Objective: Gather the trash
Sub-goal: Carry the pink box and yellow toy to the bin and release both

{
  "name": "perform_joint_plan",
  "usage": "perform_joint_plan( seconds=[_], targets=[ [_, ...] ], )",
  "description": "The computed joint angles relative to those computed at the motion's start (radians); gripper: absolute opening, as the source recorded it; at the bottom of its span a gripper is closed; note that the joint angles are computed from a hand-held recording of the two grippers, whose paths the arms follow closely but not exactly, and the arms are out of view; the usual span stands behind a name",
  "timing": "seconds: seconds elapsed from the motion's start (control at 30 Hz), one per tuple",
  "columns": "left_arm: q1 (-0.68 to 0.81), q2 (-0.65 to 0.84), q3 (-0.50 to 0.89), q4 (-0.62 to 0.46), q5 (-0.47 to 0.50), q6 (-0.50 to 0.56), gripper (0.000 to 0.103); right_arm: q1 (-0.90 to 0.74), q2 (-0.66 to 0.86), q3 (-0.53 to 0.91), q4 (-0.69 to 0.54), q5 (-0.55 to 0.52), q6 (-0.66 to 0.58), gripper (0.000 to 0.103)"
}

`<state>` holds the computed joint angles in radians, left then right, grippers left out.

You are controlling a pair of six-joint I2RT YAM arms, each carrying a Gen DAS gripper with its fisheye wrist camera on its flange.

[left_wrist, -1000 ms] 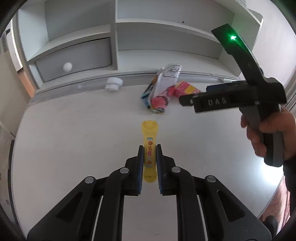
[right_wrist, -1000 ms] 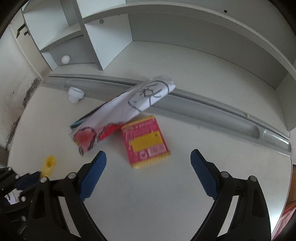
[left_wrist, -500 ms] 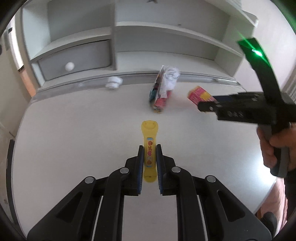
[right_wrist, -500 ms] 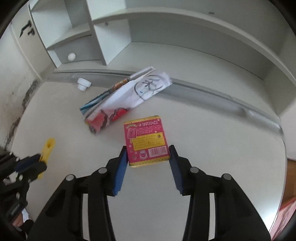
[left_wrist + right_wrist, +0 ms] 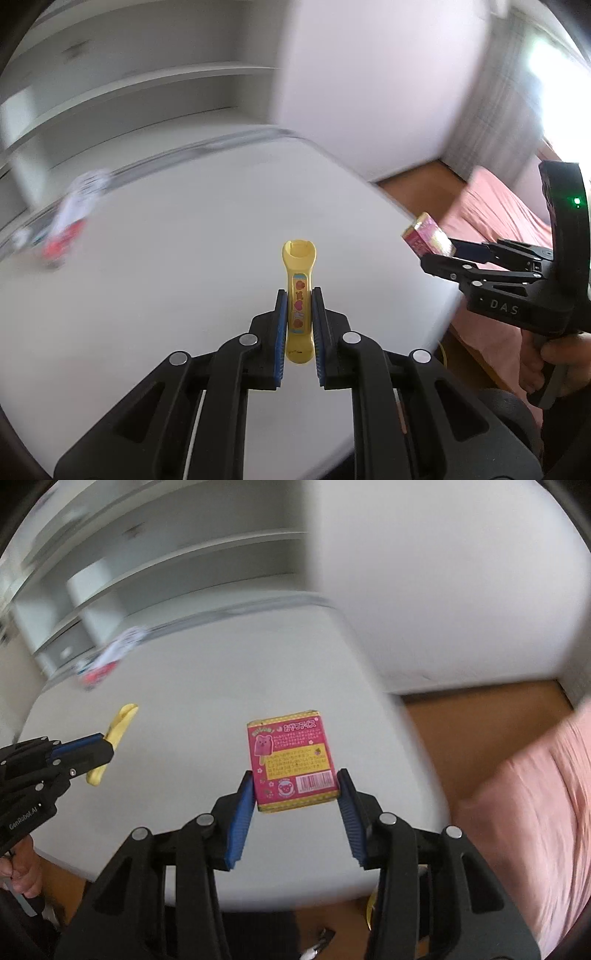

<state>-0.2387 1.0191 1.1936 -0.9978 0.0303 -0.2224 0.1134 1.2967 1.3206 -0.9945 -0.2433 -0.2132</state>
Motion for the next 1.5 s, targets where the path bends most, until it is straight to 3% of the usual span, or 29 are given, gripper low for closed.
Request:
perform_joint_plan(
  seconds=[0.23,0.47,0.83,1.4,1.5],
  targets=[
    [-0.450,0.266,0.083,0.181,-0.109,-0.120,0.012,-0.578,-0.010,-0.094,-0.044,-0.148,-0.249,0.044],
    [-0.649,0.592,0.238,0.264,-0.039,-0.119,0.012,-0.919,0.176,-0.083,-0.037,-0.163,-0.410,0.044],
    [-0.725,0.904,0.381,0.316,-0.020,-0.099,0.012,-1.022,0.445,-0.107,0.036,-0.048,-0.458,0.044],
    [-0.714,1.065,0.528,0.248,0.015,-0.125,0.012,-1.035,0.576,-0.034,0.022,-0.081,-0.457,0.045],
    [-0.713,1.078,0.539,0.244,0.021,-0.124,0.012,-1.038,0.575,-0.027,0.017,-0.095,-0.450,0.051]
  ],
)
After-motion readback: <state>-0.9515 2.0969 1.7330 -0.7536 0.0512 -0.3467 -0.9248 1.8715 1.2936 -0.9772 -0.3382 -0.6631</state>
